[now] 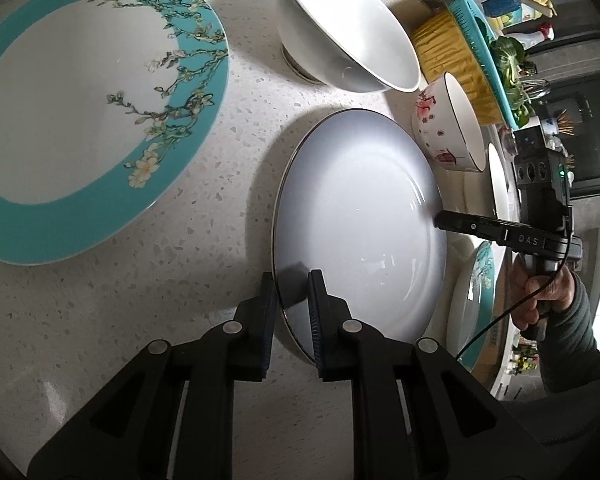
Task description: Organize plates and bowls
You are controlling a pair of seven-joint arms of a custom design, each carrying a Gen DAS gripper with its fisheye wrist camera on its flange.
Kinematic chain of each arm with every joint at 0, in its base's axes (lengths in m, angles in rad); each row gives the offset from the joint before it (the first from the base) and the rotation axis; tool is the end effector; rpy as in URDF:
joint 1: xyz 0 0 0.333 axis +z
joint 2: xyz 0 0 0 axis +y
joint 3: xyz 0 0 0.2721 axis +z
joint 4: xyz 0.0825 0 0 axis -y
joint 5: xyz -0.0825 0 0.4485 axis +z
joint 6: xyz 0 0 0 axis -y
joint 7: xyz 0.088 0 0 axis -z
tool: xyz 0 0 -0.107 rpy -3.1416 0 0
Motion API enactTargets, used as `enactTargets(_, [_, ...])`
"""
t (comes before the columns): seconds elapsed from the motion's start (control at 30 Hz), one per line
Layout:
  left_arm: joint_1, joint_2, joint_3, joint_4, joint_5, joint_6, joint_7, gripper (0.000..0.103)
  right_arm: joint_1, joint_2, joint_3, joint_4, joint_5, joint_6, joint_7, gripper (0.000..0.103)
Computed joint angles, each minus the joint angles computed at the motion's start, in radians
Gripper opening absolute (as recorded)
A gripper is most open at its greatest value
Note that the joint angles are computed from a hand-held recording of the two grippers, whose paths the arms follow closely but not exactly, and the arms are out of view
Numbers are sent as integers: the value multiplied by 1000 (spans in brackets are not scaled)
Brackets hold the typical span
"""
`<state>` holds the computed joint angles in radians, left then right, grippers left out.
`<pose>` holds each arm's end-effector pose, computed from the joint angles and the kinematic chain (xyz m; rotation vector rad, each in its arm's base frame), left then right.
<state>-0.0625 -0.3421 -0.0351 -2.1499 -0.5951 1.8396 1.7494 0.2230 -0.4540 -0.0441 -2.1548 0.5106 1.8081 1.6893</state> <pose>0.5295 -0.0977 0.5004 1.8020 -2.0352 0.6092 0.4954 0.1290 0.5515 -1.8826 1.9437 0.4967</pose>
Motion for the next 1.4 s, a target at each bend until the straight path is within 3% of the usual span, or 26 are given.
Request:
enactTargets(0.97, [-8, -40, -5, -20, 47, -3, -70, 14, 4, 10, 7, 23, -10, -4, 62, 19])
enactTargets(1.4, [-12, -144, 6, -64, 75, -21, -109, 14, 23, -16, 18, 28, 0, -10, 70, 19])
